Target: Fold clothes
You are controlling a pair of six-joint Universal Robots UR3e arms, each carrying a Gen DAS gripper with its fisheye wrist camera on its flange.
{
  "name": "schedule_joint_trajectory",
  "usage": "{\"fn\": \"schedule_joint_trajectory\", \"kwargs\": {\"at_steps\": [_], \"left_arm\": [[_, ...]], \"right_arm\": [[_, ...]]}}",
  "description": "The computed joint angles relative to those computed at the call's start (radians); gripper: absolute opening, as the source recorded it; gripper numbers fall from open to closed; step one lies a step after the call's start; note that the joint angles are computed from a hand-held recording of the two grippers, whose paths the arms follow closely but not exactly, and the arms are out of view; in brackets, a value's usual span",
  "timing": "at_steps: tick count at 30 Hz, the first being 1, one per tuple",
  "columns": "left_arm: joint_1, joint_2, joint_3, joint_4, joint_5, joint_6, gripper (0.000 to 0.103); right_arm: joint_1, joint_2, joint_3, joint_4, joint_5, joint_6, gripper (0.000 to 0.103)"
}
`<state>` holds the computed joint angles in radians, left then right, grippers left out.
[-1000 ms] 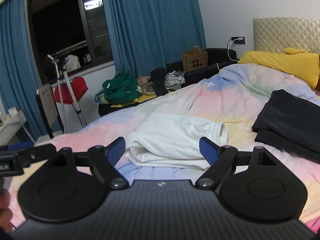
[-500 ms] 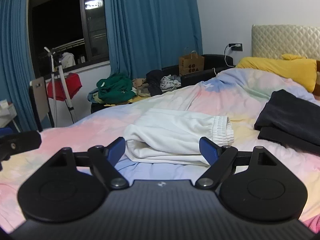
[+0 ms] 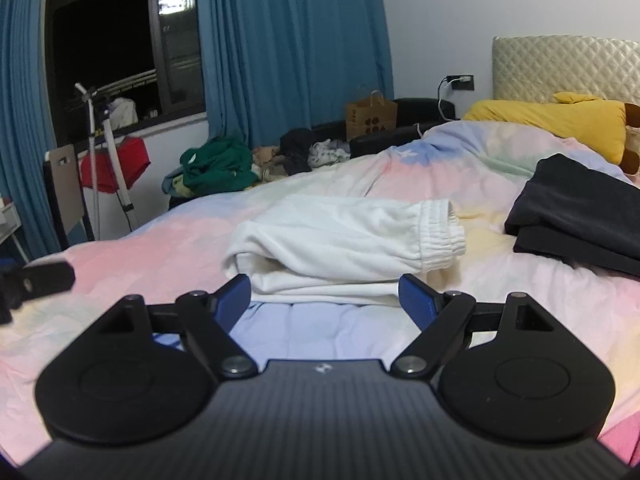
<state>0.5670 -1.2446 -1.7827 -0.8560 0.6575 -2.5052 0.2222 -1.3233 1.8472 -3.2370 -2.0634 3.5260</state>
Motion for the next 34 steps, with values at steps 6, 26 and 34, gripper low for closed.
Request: {"fn": "schedule_joint_trajectory", "kwargs": {"at_steps": [6,26,34], "left_arm": [[-0.030,-0.016,-0.040,0.061,0.045,-0.017,0.103],[0.007,0.010,-0.070,0.070,0.014,-0.026,0.103],[0.016,0.017,-0.074,0.067,0.012,-0.029,0.103]], "right_arm": [[-0.001,0.004,0.026,-0.041,-0.013,0.001,0.083],[0.013,0.019,0.011,-0.032,-0.030,-0.014,0.083],[0.013,0.024,0.008,-0.033,-0.033,-0.017,0.083]]}}
